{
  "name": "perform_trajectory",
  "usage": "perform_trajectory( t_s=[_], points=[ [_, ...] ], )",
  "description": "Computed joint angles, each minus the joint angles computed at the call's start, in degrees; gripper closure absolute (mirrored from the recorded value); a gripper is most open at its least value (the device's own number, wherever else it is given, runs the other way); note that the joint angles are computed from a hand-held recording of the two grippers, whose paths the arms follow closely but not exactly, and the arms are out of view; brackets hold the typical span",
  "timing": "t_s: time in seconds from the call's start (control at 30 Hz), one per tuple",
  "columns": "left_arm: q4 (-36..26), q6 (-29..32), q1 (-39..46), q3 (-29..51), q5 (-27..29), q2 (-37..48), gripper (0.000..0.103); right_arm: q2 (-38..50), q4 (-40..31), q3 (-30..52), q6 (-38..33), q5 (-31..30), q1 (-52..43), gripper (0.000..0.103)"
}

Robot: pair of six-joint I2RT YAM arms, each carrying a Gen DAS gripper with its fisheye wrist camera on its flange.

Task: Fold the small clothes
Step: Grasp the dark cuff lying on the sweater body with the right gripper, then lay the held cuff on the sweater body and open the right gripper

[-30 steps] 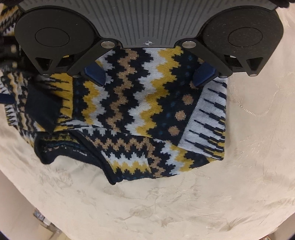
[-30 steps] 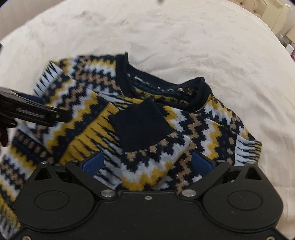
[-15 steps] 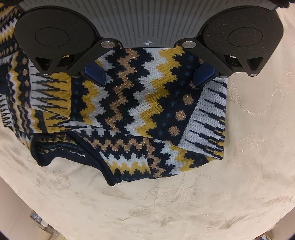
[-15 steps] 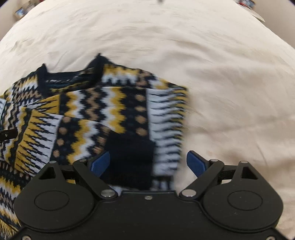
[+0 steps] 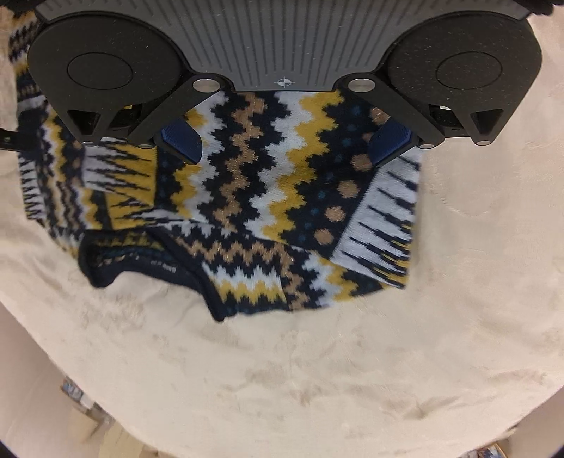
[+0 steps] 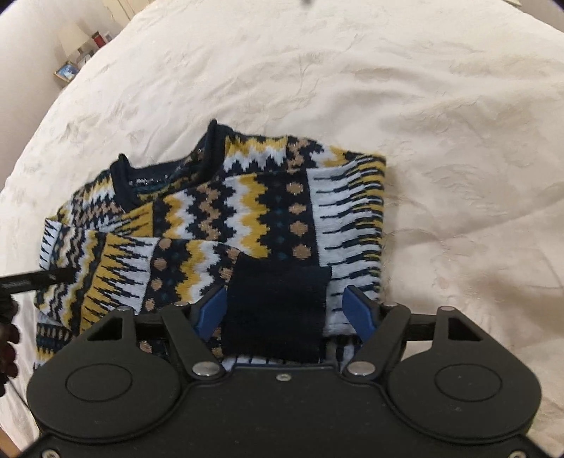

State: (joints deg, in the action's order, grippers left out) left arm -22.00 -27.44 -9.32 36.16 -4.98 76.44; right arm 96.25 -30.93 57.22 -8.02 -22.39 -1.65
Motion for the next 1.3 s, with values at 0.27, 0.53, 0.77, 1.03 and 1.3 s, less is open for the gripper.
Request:
perform_trajectory(
  t_s=[0.27, 0.53, 0.77, 1.03, 1.3],
  points=[
    [-7.4, -2.0, -3.1, -1.1, -3.6, -8.7, 0.001, 1.6, -1.3, 1.1, 1.6, -3.4, -1.1, 0.073],
    [-8.2, -2.7, -4.9, 0.0, -4.7, -8.5, 0.001, -7.8, -6.2, 3.1, -4.3, -11.6, 0.1, 0.084],
    [-4.9, -2.8, -5.1, 1.7, -6.5, -1.1, 0.001, -1.9, -4.1, 3.8, -2.5, -1.1, 0.2, 0.084],
    [-4.0, -3.4, -2.1, 1.4, -6.9, 5.6, 0.000, 2.1, -1.2, 1.6, -2.9, 3.7, 1.2, 0.069],
    [-2.0, -2.8, 0.5, -0.1, -4.0, 6.3, 0.000, 2.1, 0.5, 0.3, -3.7, 2.6, -0.1, 0.069]
  ],
)
